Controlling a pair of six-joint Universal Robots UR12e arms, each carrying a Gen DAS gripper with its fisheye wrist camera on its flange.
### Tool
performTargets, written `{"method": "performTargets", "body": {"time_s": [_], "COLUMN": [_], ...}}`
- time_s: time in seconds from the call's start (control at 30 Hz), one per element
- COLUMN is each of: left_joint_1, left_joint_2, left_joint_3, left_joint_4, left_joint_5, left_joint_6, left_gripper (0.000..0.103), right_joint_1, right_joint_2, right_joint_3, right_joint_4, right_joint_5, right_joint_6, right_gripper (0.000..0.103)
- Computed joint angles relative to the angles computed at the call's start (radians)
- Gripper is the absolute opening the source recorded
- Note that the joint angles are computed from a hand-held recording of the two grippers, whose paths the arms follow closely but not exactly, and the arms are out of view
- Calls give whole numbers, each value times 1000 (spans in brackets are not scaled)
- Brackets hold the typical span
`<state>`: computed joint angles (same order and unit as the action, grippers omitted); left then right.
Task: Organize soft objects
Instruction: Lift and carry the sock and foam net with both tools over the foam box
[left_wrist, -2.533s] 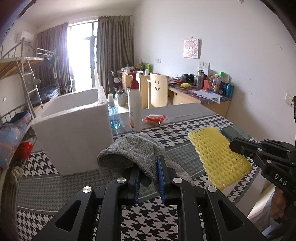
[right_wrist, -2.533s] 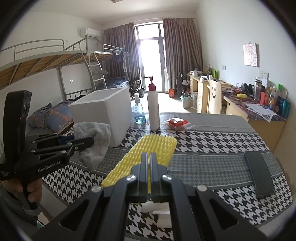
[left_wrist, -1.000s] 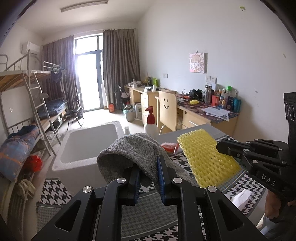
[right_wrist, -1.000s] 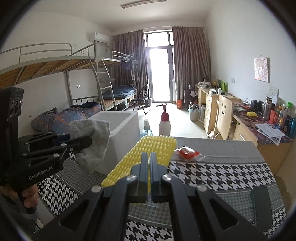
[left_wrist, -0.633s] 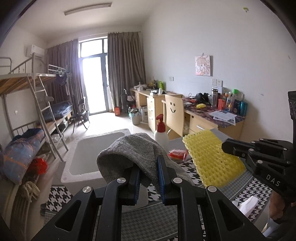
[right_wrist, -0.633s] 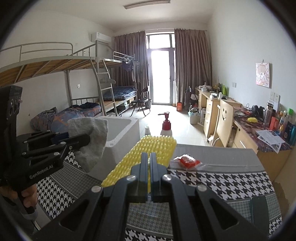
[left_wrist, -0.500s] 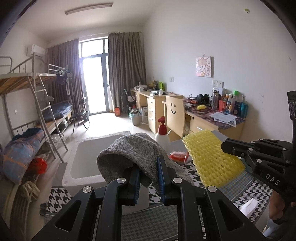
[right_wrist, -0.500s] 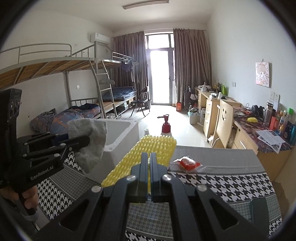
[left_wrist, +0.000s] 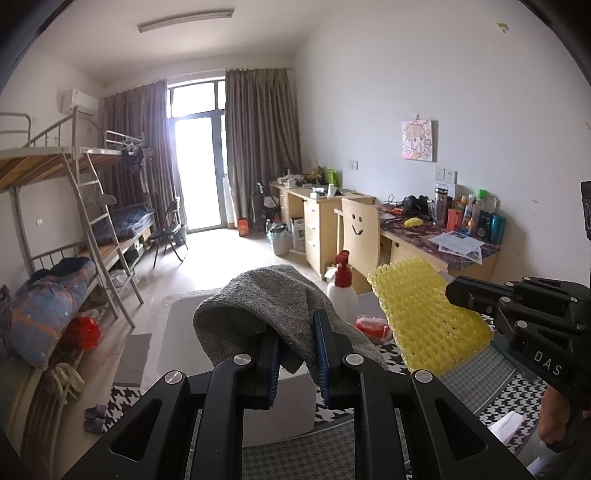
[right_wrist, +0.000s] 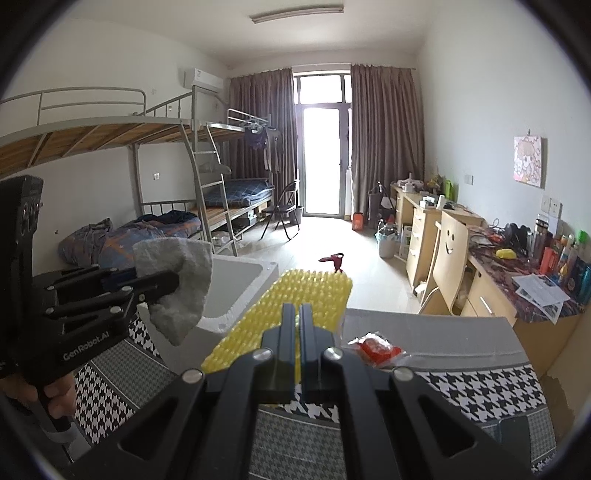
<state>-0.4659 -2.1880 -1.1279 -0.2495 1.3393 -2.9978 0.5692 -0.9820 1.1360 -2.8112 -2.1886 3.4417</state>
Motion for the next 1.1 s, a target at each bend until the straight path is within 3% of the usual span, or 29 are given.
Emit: {"method": "performTargets", "body": {"time_s": [0.47, 0.7, 0.97, 1.1], "left_joint_1": [1, -3, 3, 10], "left_joint_2": [-18, -36, -58, -62], "left_joint_3": [33, 59, 96, 110], "left_joint_4": [0, 10, -21, -65], "left_joint_5": [51, 129, 168, 150], "left_joint_6": [-24, -36, -62, -73], "left_gripper": [18, 18, 18, 18], "right_joint_1": [-13, -19, -26, -29], "right_joint_2": [31, 60, 87, 102], "right_joint_3": [-63, -118, -167, -194], "right_joint_4": [20, 44, 83, 100], "right_joint_5": [44, 65, 91, 100], "right_joint_6": [-38, -54, -57, -64], "right_gripper": [4, 4, 4, 4]}}
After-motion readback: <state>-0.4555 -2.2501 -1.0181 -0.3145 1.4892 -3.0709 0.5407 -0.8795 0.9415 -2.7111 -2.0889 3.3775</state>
